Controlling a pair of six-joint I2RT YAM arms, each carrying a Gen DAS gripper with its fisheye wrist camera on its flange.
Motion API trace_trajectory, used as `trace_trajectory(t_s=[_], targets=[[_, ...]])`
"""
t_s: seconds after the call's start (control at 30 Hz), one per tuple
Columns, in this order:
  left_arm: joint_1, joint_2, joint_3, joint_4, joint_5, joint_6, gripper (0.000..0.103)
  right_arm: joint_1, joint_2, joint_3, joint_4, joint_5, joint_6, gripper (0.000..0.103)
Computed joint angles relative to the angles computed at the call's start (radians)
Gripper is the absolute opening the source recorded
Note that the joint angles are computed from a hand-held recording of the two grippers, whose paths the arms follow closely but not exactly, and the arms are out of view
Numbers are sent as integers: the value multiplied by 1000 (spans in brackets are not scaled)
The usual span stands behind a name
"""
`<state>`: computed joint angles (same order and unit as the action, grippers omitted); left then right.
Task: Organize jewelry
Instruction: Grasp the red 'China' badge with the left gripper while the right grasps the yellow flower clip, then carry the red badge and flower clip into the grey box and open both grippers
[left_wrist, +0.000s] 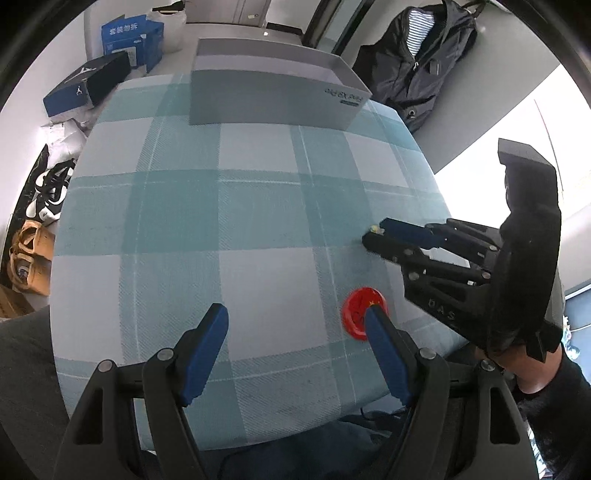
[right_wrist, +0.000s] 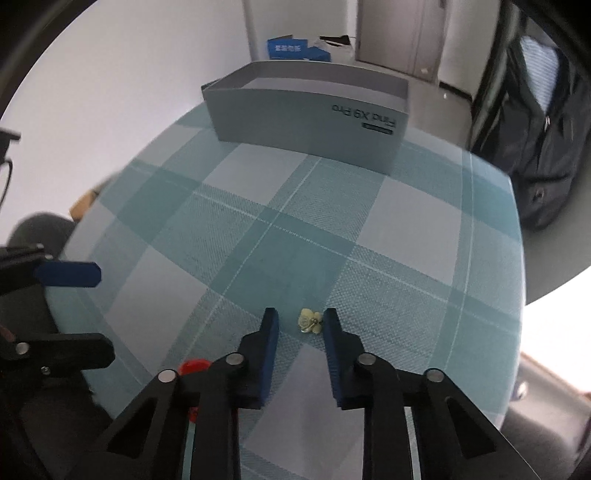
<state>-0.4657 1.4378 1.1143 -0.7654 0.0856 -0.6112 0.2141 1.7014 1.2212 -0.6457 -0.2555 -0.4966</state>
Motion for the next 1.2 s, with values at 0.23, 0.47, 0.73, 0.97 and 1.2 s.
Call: trace_trajectory(t_s=[0.23, 0.47, 0.73, 0.97, 1.2], targets=[[-12, 26, 14, -15, 10, 2, 73, -56, 35, 54, -49, -89, 43, 11], [-76, 101, 77, -2, 54, 50, 73, -205, 64, 142, -148, -290, 110, 11], [-205, 306, 271, -121, -152, 89, 72, -281, 52, 154, -188, -344, 106, 11], [-286, 335, 290, -116, -265, 131, 66, -299, 47, 144, -178, -375, 119, 11], [-281, 287, 244, -74, -227, 149, 38, -315, 60, 146, -182, -398, 125, 11]])
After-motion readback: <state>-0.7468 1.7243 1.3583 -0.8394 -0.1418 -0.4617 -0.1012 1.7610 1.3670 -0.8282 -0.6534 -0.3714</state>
